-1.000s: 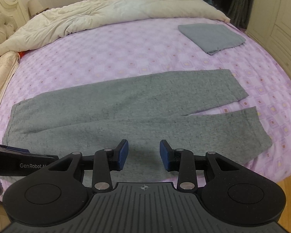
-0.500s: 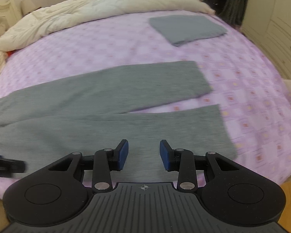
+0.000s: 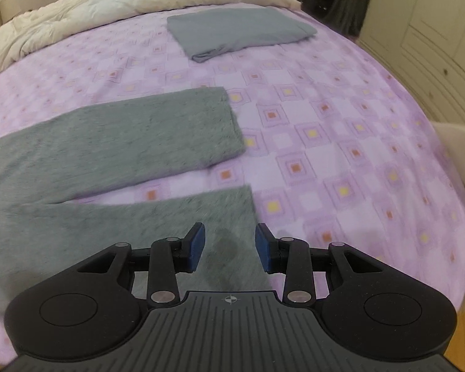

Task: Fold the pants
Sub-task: 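Close the right gripper on the cuff of one sweatpant leg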

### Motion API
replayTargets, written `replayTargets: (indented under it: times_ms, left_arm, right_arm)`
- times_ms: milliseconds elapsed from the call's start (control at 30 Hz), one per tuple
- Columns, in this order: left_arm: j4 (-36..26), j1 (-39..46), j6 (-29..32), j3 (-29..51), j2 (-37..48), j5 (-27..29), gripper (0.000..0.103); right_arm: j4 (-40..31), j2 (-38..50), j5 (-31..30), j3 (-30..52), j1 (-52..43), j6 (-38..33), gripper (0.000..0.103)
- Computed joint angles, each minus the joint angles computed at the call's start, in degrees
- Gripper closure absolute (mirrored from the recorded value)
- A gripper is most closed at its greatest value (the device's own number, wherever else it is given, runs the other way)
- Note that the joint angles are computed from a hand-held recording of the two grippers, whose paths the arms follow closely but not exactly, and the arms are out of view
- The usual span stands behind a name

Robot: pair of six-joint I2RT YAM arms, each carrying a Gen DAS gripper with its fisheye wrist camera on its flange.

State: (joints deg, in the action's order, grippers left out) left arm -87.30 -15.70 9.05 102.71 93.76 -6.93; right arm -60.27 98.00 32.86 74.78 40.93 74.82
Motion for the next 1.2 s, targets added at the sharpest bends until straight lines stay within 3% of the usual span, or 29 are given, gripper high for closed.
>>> replayTargets:
  times_ms: [333, 367, 433, 500, 600, 833, 967, 1033, 1200]
  left_arm:
    - [-0.1, -0.3, -2.3, 0.9, 1.2, -1.1, 0.039]
    - [0.1, -0.2, -2.3, 0.8, 1.1, -0.9, 0.039]
    - [0.8, 0.3, -2.1, 0.2, 1.0, 0.0, 0.039]
    - [1.6, 0.9, -2.0, -0.9, 0.7, 0.8, 0.039]
    - [3.2, 1.6, -1.8, -3.4, 0.1, 1.3, 0.039]
    - [6.8, 1.2, -0.3, -10.3, -1.6, 0.3, 0.039]
    - [8.0, 1.1, 0.8, -12.2, -3.4, -0.3, 0.039]
    - [9.1, 1.3, 2.1, -13.5, -4.7, 0.2, 0.039]
    - [12.7, 1.9, 6.9, -18.4, -7.2, 2.8, 0.039]
  right_arm:
    - [14.2, -4.7, -7.4, -11.6, -8.1, -6.5, 0.068]
    - [14.5, -5.2, -8.2, -11.9, -8.4, -6.1, 0.07]
    - [16.2, -7.5, -12.9, -13.0, -10.1, -7.3, 0.092]
    - [18.9, -10.0, -17.3, -14.1, -11.7, -10.7, 0.097]
    - [13.2, -8.4, -14.3, -8.7, -12.1, -14.8, 0.098]
    - [12.6, -1.0, -13.0, -4.0, -15.9, -18.8, 0.093]
    - [13.0, -10.0, -8.3, -10.3, -11.8, -8.4, 0.077]
    - [9.0, -14.1, -5.5, -12.4, -8.0, -1.1, 0.077]
    - [3.9, -20.2, -5.0, -16.6, 1.0, 16.7, 0.076]
